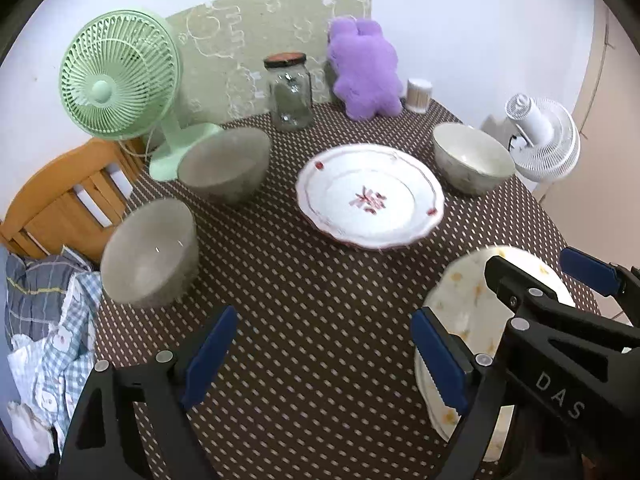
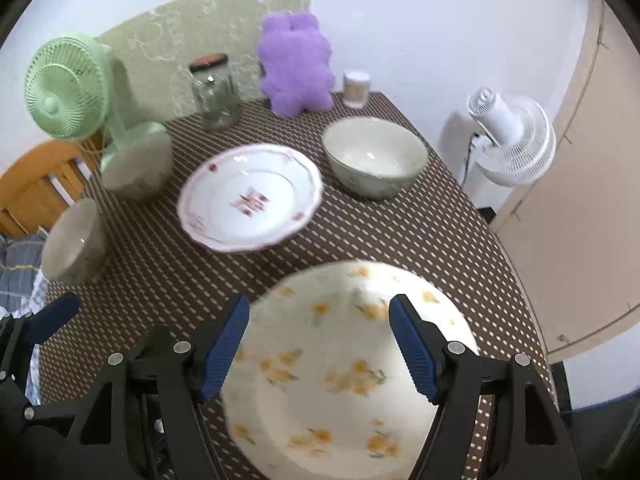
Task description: Organize plates and bowls
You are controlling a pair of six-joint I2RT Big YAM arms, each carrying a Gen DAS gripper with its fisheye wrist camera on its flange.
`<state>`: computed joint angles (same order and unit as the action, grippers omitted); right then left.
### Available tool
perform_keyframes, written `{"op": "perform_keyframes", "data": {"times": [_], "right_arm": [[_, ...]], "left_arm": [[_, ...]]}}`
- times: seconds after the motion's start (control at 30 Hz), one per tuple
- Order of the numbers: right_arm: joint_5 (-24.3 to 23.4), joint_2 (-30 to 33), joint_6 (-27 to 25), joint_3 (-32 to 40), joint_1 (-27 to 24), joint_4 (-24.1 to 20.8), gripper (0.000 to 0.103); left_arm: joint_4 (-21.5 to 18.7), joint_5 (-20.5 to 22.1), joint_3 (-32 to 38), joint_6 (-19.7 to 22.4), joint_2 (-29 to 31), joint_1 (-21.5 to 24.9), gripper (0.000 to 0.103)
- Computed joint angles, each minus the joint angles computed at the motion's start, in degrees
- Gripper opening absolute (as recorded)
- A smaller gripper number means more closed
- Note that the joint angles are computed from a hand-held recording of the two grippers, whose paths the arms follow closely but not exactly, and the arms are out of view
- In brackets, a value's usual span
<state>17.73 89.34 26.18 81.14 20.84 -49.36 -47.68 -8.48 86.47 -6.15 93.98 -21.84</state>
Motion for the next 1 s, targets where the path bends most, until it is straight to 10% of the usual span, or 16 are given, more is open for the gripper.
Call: {"op": "perform_keyframes", "data": {"times": [1.0], "right_arm": [[-11.24, 22.27, -3.13, 22.55, -7.63, -2.37, 0.075]], "left_arm": [[-6.84, -4.57, 25.43, -6.26, 23.19, 1.25, 0.076]]}}
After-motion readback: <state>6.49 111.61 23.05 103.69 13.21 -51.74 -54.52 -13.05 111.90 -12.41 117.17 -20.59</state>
